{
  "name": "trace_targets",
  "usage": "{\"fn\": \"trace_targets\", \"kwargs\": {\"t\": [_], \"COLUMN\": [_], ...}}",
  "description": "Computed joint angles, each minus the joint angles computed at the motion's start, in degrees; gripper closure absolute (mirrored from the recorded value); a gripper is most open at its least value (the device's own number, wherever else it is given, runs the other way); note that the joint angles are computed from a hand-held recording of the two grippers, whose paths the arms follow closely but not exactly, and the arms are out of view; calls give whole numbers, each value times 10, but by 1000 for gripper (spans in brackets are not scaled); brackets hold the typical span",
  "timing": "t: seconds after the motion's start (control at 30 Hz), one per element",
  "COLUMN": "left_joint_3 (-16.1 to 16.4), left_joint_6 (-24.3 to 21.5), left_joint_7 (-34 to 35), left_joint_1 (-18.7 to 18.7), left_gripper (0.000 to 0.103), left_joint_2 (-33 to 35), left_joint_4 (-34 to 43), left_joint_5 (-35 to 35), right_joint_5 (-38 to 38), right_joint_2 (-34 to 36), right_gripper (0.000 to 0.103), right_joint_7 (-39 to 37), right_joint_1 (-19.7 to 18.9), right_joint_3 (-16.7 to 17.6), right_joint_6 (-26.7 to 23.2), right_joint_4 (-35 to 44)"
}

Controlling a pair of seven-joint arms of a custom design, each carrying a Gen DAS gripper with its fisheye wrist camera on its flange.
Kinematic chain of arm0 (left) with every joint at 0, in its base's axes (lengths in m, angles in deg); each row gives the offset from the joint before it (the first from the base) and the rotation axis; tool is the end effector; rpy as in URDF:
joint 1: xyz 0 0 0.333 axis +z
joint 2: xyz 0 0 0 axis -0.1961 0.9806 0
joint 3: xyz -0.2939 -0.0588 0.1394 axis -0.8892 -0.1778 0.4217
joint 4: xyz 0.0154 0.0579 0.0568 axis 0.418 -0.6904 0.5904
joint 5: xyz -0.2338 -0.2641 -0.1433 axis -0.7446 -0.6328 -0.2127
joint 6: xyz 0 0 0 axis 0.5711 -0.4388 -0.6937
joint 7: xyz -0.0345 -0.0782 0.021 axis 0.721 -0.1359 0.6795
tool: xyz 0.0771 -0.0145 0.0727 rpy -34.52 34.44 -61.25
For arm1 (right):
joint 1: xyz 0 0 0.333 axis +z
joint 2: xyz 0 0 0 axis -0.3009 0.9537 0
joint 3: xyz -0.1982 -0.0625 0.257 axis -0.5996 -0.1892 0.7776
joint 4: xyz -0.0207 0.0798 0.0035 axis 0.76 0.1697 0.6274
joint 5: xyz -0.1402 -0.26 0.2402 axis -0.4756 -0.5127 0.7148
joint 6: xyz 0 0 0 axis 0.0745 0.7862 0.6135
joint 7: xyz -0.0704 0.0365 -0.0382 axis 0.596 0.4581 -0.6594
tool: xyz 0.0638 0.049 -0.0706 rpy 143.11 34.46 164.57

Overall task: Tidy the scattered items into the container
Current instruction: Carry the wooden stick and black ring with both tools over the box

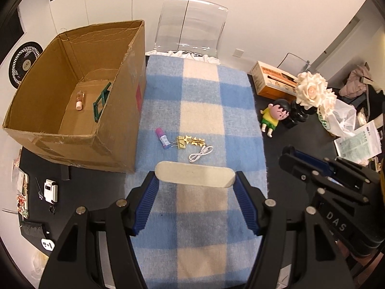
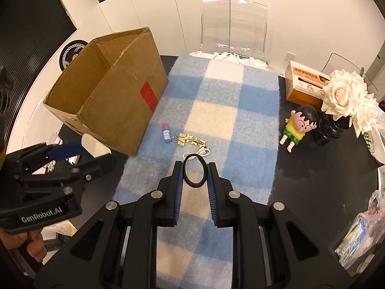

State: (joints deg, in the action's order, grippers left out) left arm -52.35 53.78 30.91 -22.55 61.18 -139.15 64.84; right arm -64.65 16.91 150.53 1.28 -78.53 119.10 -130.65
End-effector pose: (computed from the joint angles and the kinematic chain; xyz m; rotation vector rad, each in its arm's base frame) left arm 0.4934 -0.2391 0.6900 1.5000 -2.6478 0.6721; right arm 0.3975 0.2001 0.6984 -1.6073 2.2485 -0.3843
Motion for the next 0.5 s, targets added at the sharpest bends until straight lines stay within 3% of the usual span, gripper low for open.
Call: {"fn": "trace_targets", "kwargs": {"t": [0.5], "left_joint_3": [12], "left_joint_6": [-7], "left_joint_7": [3], "left_joint_1": [17], "left_gripper": [40], "left_joint_2": [7], "left_joint_4": [36], "left_joint_5": [-9], "right_joint_5": [-27], "right_joint_2": [43], "right_gripper": [83], "right_joint_7": [-4], "right_joint_1": [4], "right_joint_3": [11], "right_joint_6": [-25], "right_joint_4": [73]}}
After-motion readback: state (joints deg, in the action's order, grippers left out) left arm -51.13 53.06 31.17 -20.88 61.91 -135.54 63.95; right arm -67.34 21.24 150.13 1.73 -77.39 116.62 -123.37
